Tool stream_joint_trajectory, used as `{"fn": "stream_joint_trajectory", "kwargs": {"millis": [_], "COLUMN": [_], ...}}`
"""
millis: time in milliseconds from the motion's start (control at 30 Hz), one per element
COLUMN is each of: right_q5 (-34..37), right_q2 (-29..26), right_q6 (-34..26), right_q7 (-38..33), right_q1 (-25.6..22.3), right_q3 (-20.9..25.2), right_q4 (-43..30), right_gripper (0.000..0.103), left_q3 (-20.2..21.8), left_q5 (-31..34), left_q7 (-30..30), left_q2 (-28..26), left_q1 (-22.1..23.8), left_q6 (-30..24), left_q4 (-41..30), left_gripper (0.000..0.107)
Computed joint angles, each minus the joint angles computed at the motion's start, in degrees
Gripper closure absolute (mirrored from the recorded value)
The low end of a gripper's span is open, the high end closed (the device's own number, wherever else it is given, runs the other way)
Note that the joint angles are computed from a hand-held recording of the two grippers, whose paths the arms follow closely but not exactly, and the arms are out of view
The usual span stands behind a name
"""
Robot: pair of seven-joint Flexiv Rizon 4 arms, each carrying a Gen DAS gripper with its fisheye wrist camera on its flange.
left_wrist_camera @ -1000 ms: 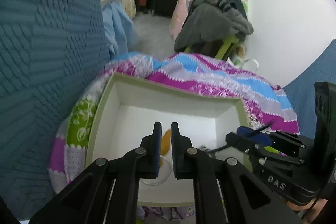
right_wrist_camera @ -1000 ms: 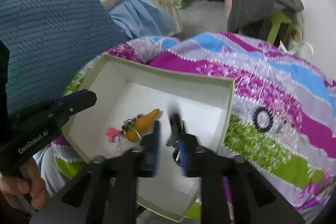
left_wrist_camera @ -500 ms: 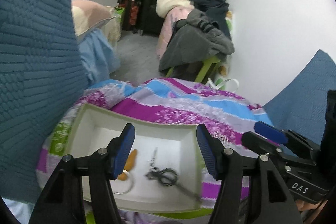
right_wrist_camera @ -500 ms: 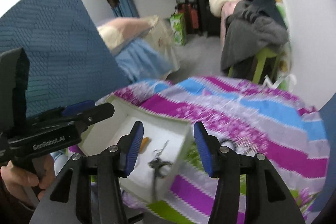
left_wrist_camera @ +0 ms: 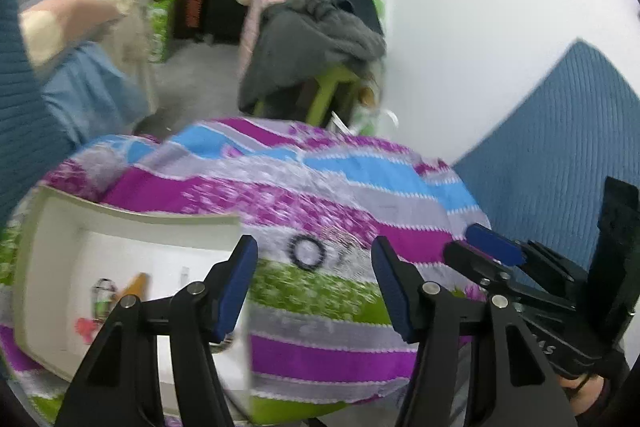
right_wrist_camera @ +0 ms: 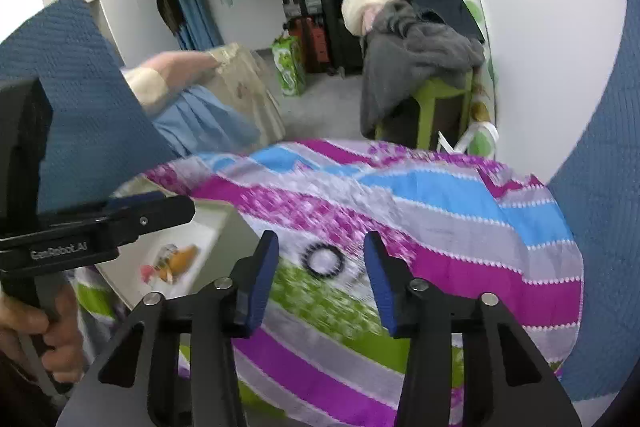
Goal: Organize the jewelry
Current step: 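Move both tools back to the black coil hair tie and silver chain, then grasp the black coil hair tie with left tool while right tool grasps silver bead chain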
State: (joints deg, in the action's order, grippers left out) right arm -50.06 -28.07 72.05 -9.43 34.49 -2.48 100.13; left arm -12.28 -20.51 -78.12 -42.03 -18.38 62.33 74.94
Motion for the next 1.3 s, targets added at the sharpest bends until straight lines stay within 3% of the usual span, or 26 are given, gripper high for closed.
{"fn": "stream_joint_trajectory", "kwargs": {"millis": [267,700,900,967,1000,1067,1300], "right_q5": [-0.82,9.88,14.13,15.50,15.94,17.03,18.21], "right_q2": [-1.85,-11.65,-16.29,-17.38,-17.87,-19.10,-21.37], "right_q6": [8.81,16.79,15.43,15.19,14.96,14.54,12.47], "right_q7": [0.72,-11.77,-18.01,-18.83,-19.00,-21.10,-24.14], "right_q1": [-1.54,-2.86,-4.44,-3.79,-2.89,-3.13,2.86], "right_q3": [-2.63,-2.74,-0.26,-1.02,-2.15,-1.59,-8.80], "right_q4": [4.38,1.55,-2.79,-3.94,-4.45,-5.98,-8.42], "right_gripper": [0.067,0.068,0.067,0.063,0.056,0.055,0.056], "left_q3": [2.90,7.54,9.49,9.66,9.94,10.05,10.39], "left_q5": [3.66,9.40,11.67,12.08,12.46,13.15,14.41], "left_q7": [-5.19,-15.06,-19.50,-20.54,-20.93,-21.08,-22.08], "left_q2": [-6.74,-20.40,-25.35,-26.82,-27.58,-28.43,-31.48], "left_q1": [-4.98,-8.36,-8.87,-8.68,-8.76,-8.91,-9.05], "left_q6": [-4.22,-14.55,-18.51,-19.88,-20.99,-22.15,-25.77], "left_q4": [-7.80,-26.39,-34.21,-36.52,-37.97,-39.58,-44.79], "left_gripper": [0.057,0.063,0.063,0.063,0.064,0.064,0.077]}}
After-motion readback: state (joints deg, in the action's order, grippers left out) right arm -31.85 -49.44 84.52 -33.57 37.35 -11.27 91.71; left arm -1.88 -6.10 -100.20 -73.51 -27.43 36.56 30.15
